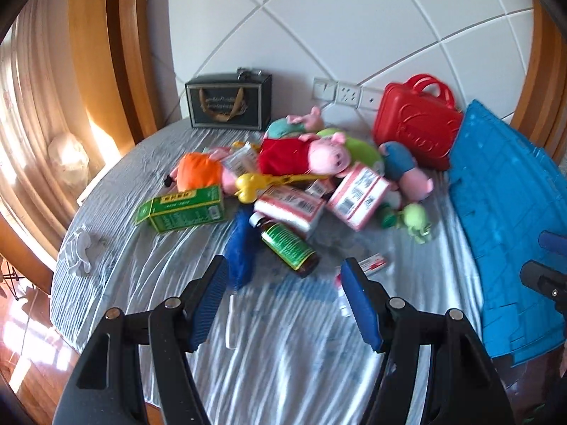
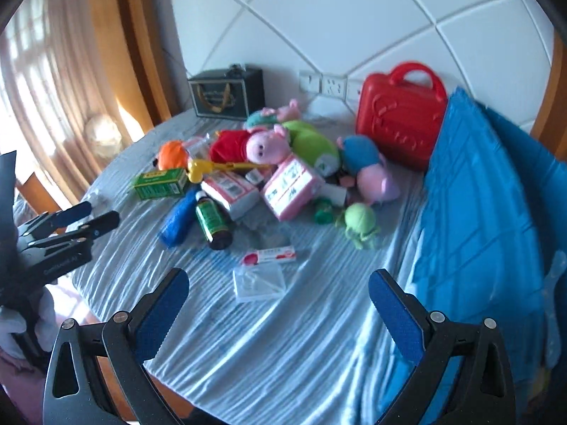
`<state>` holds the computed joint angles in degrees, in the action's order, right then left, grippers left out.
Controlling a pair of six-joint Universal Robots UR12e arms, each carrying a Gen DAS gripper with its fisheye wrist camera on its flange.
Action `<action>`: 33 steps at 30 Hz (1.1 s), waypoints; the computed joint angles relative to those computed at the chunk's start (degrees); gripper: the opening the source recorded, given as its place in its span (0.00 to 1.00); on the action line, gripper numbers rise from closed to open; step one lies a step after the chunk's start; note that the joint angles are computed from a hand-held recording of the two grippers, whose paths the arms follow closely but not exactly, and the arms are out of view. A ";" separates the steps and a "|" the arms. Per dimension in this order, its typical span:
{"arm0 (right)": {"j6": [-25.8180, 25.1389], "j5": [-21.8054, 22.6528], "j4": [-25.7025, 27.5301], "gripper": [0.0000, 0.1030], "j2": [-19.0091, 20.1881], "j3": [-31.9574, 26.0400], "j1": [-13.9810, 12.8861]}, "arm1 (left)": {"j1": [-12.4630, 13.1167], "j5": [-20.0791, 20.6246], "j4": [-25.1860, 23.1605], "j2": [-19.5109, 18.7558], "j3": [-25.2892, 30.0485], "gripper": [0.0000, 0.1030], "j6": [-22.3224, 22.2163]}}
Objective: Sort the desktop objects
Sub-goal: 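Return both grippers to the table toward the medicine bottle and floss box, then grasp the brown medicine bottle with left gripper while right gripper grasps the clear floss box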
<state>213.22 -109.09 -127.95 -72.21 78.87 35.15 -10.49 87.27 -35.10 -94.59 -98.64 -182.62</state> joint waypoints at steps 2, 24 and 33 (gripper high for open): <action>3.40 1.64 1.09 1.00 1.04 0.11 -0.44 | 1.19 -1.30 -1.50 -1.20 0.23 0.63 1.14; 6.66 15.86 9.35 1.00 8.27 2.37 -5.61 | -1.77 -0.14 -12.44 -21.61 15.69 0.64 -1.62; 1.48 17.94 8.05 1.00 10.39 0.13 -6.09 | -1.59 1.69 -13.63 -23.77 17.18 0.79 -3.01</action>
